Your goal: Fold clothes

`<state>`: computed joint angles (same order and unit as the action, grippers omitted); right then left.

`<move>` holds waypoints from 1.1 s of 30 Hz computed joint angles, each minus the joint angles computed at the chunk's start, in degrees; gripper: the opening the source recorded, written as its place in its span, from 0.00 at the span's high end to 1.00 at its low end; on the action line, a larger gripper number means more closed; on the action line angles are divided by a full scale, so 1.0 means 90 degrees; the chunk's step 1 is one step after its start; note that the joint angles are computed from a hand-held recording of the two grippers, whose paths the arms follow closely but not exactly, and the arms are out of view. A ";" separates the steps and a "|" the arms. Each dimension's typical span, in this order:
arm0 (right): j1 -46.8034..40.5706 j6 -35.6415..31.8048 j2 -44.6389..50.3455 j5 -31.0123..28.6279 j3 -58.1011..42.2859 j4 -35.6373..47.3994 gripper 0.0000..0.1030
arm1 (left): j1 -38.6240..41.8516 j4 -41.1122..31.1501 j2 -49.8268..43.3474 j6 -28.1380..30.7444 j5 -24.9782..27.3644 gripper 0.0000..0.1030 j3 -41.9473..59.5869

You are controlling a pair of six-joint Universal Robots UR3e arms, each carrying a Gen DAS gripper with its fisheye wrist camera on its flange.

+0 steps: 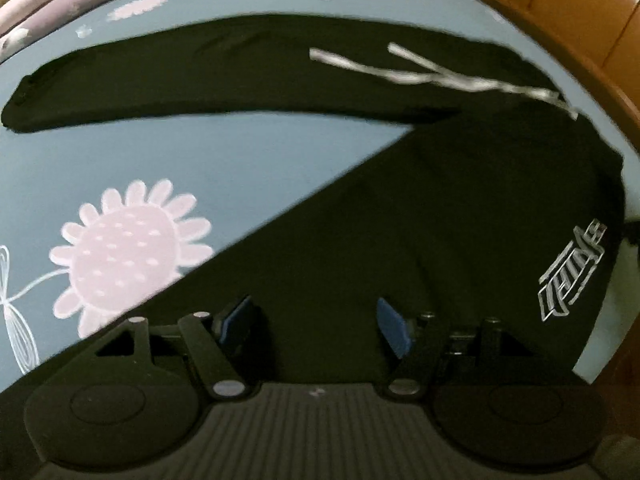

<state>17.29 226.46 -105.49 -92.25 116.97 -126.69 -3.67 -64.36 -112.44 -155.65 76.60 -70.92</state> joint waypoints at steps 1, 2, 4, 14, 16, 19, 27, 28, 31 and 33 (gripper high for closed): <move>-0.0280 -0.0073 -0.0276 0.0124 0.0344 -0.0165 0.28 | -0.0071 -0.0079 -0.0062 -0.0054 0.0158 0.35 0.0057; -0.0520 -0.0118 -0.0534 0.0229 0.0664 -0.0336 0.29 | -0.0158 -0.0092 -0.0081 -0.0174 0.0428 0.35 0.0033; -0.1060 -0.0244 -0.1084 0.0484 0.1280 -0.0612 0.31 | -0.0186 -0.0100 -0.0084 -0.0330 0.0678 0.33 0.0034; -0.4416 -0.1146 -0.5012 0.2402 0.2969 0.1208 0.50 | -0.0444 -0.0879 -0.0615 -0.0770 0.0647 0.36 0.1326; -0.4623 -0.1177 -0.5165 0.2559 0.3108 0.1211 0.51 | -0.0541 -0.0978 -0.0798 -0.0722 0.0499 0.36 0.1587; -0.3695 -0.0832 -0.3707 0.1878 0.3144 -0.0506 0.51 | -0.0701 -0.0972 -0.1005 -0.0634 0.0395 0.36 0.1793; -0.2828 -0.0976 -0.2031 0.1030 0.2287 -0.1091 0.97 | -0.0910 -0.1213 -0.1285 -0.0462 0.0354 0.35 0.2307; -0.2750 -0.1024 -0.2008 0.0836 0.2013 -0.0716 0.97 | -0.0920 -0.1218 -0.1274 -0.0424 0.0366 0.34 0.2311; -0.2729 -0.1044 -0.2137 0.0629 0.1693 0.0030 0.96 | -0.0996 -0.0987 -0.1247 -0.0199 0.0547 0.34 0.2174; -0.2590 -0.1033 -0.1927 0.0475 0.1529 0.0189 0.91 | -0.1078 -0.0761 -0.1297 -0.0102 0.0732 0.34 0.2102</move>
